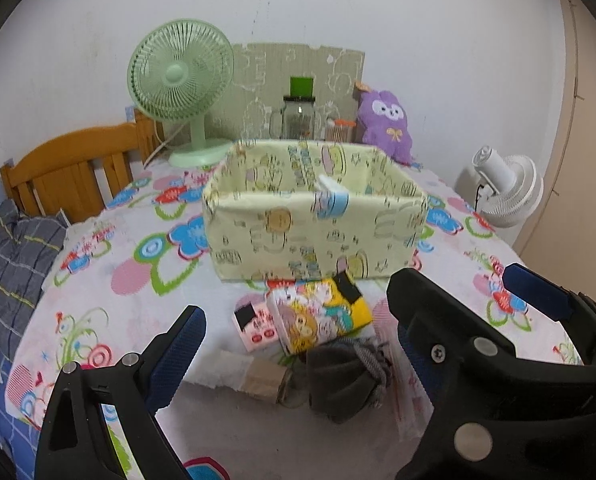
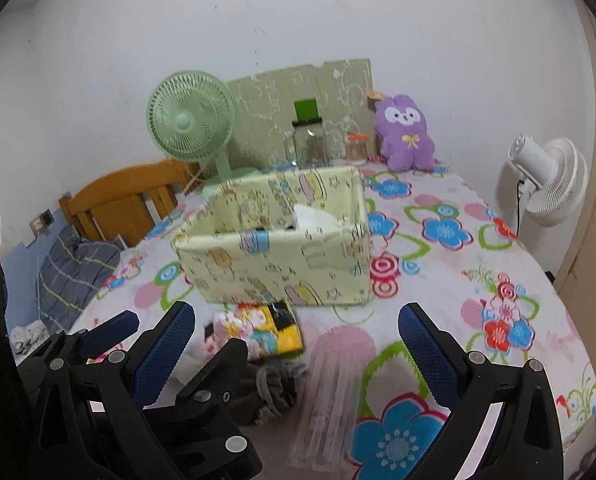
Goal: Organize soft objects
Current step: 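Grasp the dark grey cloth with the left tool while the right tool grasps the clear straw bag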
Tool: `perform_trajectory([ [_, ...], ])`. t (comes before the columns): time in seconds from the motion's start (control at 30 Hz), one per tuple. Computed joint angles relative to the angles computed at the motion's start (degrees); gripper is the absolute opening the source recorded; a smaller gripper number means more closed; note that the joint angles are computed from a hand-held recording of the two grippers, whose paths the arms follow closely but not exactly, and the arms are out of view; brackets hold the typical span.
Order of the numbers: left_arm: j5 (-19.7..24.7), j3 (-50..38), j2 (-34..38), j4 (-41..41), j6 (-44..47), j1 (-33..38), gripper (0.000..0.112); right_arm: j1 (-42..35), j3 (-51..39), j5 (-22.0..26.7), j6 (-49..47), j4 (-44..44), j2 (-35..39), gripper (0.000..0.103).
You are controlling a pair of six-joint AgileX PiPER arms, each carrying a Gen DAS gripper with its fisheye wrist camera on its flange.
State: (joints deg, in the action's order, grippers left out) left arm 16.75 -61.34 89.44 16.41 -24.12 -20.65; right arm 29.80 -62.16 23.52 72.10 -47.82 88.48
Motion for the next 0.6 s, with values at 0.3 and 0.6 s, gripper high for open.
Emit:
perform_trajectory([
  [0.3, -2.9, 3.6, 1.2, 4.6, -5.6, -0.9, 0.098, 0.2, 3.4, -0.4, 7.5, -5.5, 1.6, 0.103],
  [0.6, -4.4, 5.5, 2.4, 14.5, -14.5, -2.9, 0.097, -0.4, 5.9, -1.0, 10.2, -6.5, 2.7, 0.103],
])
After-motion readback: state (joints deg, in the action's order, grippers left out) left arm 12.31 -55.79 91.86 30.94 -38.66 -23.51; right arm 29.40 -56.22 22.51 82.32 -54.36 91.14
